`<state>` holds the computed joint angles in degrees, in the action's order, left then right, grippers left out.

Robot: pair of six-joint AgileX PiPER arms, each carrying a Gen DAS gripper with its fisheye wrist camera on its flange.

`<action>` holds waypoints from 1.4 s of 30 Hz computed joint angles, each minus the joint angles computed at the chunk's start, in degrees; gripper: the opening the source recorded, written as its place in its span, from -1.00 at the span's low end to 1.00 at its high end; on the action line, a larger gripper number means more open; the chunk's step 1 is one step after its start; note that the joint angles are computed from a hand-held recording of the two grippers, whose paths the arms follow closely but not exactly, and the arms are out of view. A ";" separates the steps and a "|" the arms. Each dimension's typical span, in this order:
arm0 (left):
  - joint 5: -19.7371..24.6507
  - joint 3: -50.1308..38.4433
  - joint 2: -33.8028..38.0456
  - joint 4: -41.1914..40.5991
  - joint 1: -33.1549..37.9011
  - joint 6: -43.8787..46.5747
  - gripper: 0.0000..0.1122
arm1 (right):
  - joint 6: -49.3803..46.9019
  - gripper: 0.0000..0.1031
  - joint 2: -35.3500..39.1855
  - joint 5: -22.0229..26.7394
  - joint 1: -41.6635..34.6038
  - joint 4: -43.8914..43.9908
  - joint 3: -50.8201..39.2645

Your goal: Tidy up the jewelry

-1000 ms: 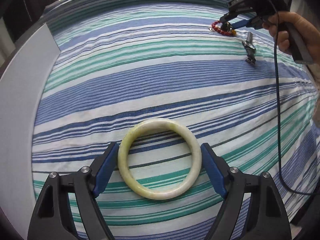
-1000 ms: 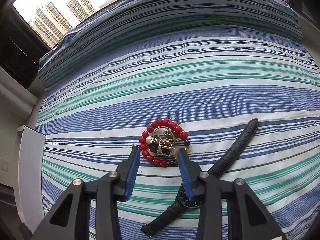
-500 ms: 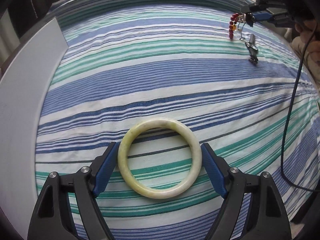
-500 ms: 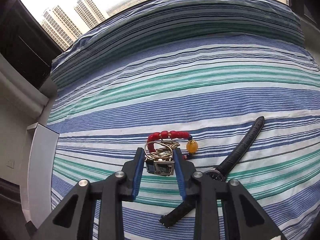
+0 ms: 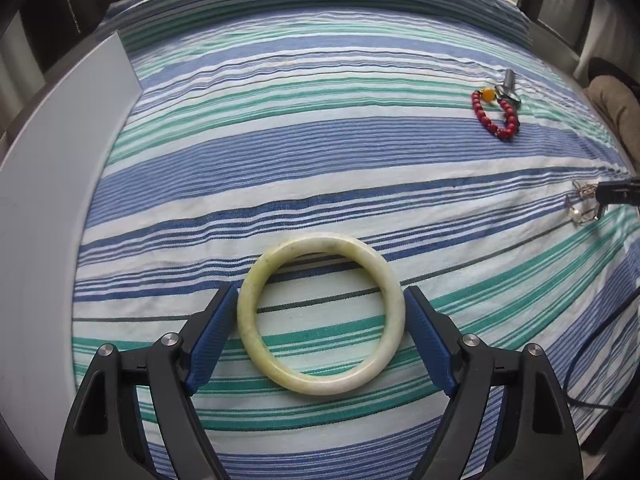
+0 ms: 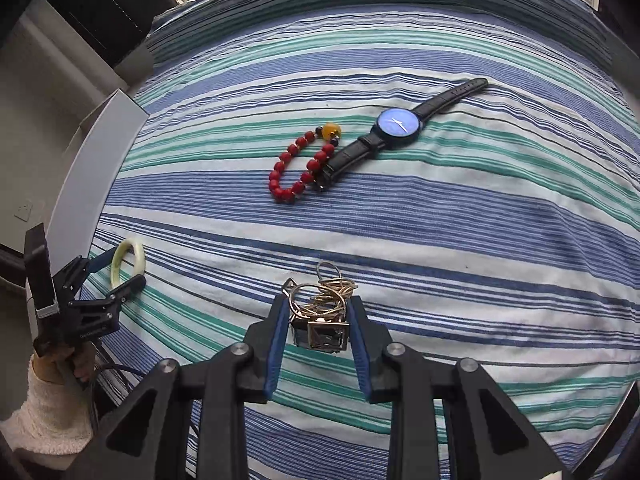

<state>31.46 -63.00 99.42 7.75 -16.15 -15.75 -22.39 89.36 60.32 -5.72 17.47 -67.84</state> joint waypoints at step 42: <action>12.08 6.26 -23.39 -13.90 12.36 14.83 0.82 | 5.67 0.44 -44.92 -4.75 1.98 -8.67 14.30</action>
<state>43.53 -56.75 76.03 -6.16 -3.78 -0.91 -16.73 44.44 55.57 -3.74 8.79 -53.54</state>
